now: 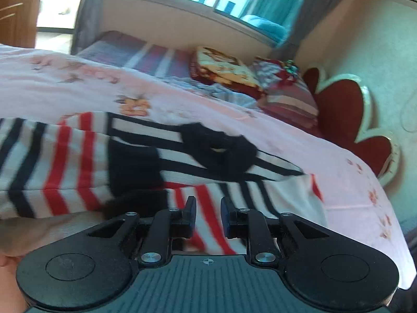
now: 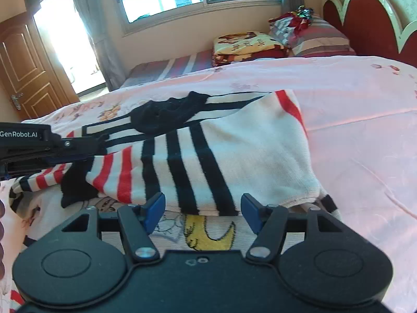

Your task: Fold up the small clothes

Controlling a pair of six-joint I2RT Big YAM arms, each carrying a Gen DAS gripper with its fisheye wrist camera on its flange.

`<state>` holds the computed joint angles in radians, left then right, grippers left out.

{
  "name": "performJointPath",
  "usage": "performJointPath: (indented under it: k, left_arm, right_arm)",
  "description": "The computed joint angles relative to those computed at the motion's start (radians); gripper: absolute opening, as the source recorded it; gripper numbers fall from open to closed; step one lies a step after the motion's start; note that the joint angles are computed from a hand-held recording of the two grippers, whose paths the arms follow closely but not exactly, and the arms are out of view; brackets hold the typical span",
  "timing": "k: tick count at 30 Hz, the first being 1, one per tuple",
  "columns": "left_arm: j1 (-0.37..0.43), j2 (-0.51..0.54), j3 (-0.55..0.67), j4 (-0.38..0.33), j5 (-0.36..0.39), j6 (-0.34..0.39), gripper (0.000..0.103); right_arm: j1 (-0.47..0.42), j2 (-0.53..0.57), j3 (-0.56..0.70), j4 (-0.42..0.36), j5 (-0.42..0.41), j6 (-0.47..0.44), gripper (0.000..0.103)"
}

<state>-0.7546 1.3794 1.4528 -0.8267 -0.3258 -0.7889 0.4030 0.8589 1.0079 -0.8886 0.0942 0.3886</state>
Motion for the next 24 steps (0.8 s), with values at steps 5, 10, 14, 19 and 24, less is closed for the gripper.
performJointPath:
  k: [5,10,14,19,24]
  left_arm:
    - [0.074,-0.105,-0.101,-0.059,-0.232,-0.030,0.092]
    - [0.179,-0.183,-0.183,-0.102,-0.236,-0.033,0.092]
    - [0.244,-0.209,-0.265,-0.086,-0.132,-0.067,0.092]
    - [0.273,-0.207,-0.332,-0.025,-0.042,-0.094,0.092]
    - [0.271,-0.211,-0.342,-0.003,-0.040,-0.087,0.092]
  right_arm:
    - [0.057,0.092,0.057,0.056,-0.094,0.010,0.069]
    - [0.111,0.253,0.158,0.120,-0.148,0.027,0.068]
    - [0.115,0.396,0.256,0.133,-0.175,0.052,0.063]
    - [0.131,0.523,0.337,0.122,-0.132,0.046,0.057]
    - [0.179,0.548,0.364,0.120,-0.131,-0.022,0.030]
